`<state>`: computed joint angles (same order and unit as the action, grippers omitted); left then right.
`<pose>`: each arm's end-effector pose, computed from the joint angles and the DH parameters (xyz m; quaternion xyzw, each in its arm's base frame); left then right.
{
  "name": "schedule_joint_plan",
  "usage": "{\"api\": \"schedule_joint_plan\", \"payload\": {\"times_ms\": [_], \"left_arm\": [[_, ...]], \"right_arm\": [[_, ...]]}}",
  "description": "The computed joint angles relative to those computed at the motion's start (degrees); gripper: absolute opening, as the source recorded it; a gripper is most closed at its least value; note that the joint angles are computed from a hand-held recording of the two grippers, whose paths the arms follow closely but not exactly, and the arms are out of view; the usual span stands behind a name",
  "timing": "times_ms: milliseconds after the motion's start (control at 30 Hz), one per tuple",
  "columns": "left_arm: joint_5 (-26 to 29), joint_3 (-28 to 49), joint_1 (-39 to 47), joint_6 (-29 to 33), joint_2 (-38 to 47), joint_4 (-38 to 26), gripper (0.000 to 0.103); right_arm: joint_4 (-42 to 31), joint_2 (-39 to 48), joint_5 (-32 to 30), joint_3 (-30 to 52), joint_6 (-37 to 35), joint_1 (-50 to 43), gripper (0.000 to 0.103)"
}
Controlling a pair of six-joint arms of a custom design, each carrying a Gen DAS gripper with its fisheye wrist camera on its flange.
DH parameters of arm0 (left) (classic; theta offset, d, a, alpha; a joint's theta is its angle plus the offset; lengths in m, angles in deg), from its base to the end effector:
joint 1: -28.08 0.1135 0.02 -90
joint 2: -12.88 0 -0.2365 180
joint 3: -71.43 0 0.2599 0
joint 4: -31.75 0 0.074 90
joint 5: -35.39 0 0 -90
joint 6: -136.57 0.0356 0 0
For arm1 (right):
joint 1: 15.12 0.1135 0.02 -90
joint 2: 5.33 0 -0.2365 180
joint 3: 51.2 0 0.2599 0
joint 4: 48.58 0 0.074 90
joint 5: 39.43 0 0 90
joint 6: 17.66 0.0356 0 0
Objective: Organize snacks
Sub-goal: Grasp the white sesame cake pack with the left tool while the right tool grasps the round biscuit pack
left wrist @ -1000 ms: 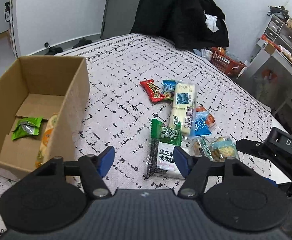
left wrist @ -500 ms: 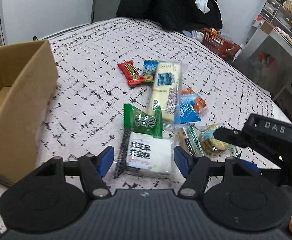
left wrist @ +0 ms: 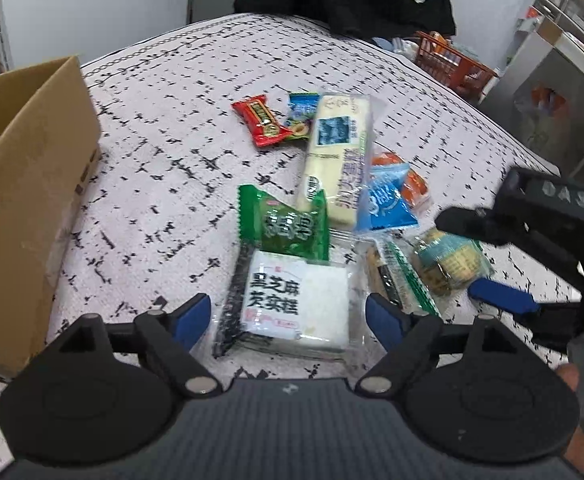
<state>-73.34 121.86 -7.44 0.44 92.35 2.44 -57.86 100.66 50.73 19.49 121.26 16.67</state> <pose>0.2187 -0.1421 0.1282 -0.1320 0.9411 -0.0574 0.3060 0.3191 0.1976 0.1137 0.1379 0.9121 0.2490 0.2950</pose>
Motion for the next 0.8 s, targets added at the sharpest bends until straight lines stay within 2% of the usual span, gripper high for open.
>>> {"api": "schedule_joint_plan", "payload": {"times_ms": [133,300,400,567,800], "left_arm": [[-1.0,1.3,-1.2,0.2,2.5,-0.1,0.088],[-1.8,2.0,-1.0,0.6,3.9,0.1,0.087],[-2.2,2.3,-0.8,1.0,4.2,-0.3,0.081],[-2.0,1.4,0.4,1.7,2.8,-0.7,0.063],[-0.8,0.9,3.0,2.5,0.2,-2.8,0.057]], "right_arm": [[-1.9,2.2,2.2,3.2,-2.2,0.7,0.073],[-4.9,4.8,5.4,7.2,-5.5,2.2,0.077],[-6.8,6.7,8.1,9.8,-7.8,3.2,0.077],[-8.9,8.6,12.2,12.1,-11.0,4.9,0.077],[-11.3,9.7,18.0,13.4,-14.0,7.0,0.074]]}}
